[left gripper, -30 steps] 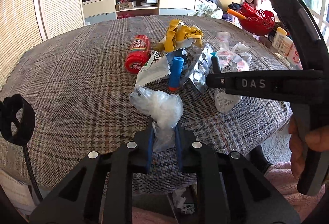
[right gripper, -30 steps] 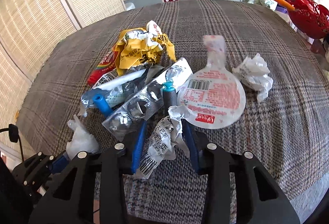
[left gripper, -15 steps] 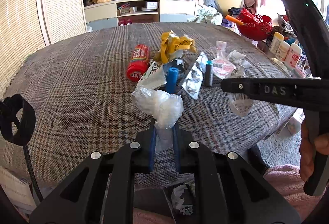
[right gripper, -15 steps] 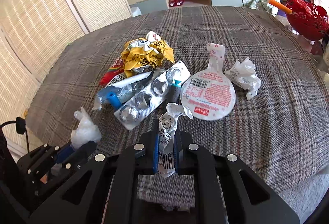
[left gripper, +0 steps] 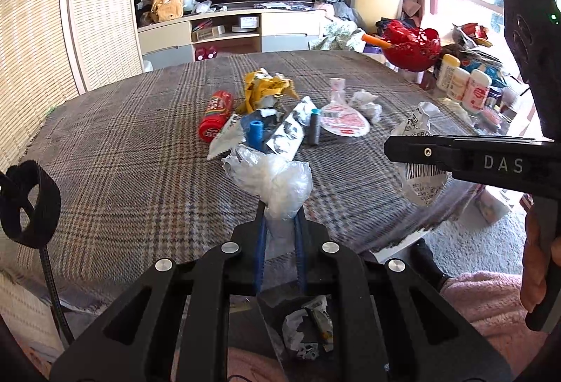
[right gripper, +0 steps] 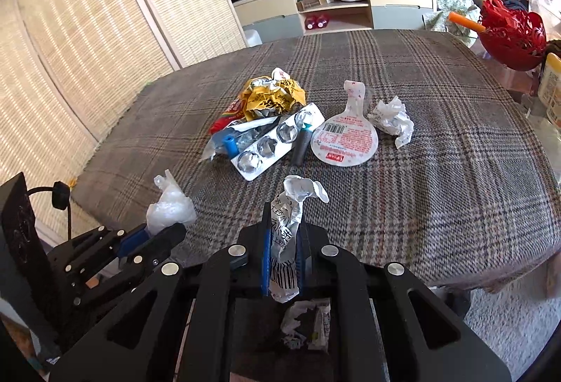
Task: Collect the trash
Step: 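Carry the bag and foil wrapper to the dustpan and open both tools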
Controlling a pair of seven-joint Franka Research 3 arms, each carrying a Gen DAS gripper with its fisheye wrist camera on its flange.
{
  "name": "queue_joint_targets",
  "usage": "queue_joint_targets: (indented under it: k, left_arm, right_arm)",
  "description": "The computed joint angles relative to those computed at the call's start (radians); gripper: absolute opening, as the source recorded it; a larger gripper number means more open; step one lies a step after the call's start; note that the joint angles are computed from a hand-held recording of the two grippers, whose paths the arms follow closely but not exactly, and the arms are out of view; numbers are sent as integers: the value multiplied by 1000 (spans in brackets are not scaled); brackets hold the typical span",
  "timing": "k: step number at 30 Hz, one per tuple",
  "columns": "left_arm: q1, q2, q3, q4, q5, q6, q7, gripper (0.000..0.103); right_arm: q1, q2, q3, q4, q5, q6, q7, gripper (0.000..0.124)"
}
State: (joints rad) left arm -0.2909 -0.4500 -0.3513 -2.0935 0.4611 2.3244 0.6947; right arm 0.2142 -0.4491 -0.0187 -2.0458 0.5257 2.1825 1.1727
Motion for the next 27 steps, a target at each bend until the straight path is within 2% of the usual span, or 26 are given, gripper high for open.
queue_joint_targets:
  k: [9,16,24,27]
  left_arm:
    - [-28,-53,-18,-56,-18,-1,-29,13]
    - [-64,-109,-24,-139,-55,32,-61,13]
    - [-101,-122,-23,-212,-101,48,-88,13]
    - [-123,-112,-13,-237,-133,60,-81,13]
  right_arm:
    - [-6,-128,-16,-136,17,50,-40,13]
    - [-2,-215,-10,-255,6,78,-63,13]
    - [2,-257,-41,-369,49,59,-50,15]
    - [-30,-283,0,-424,9,97,-31,15]
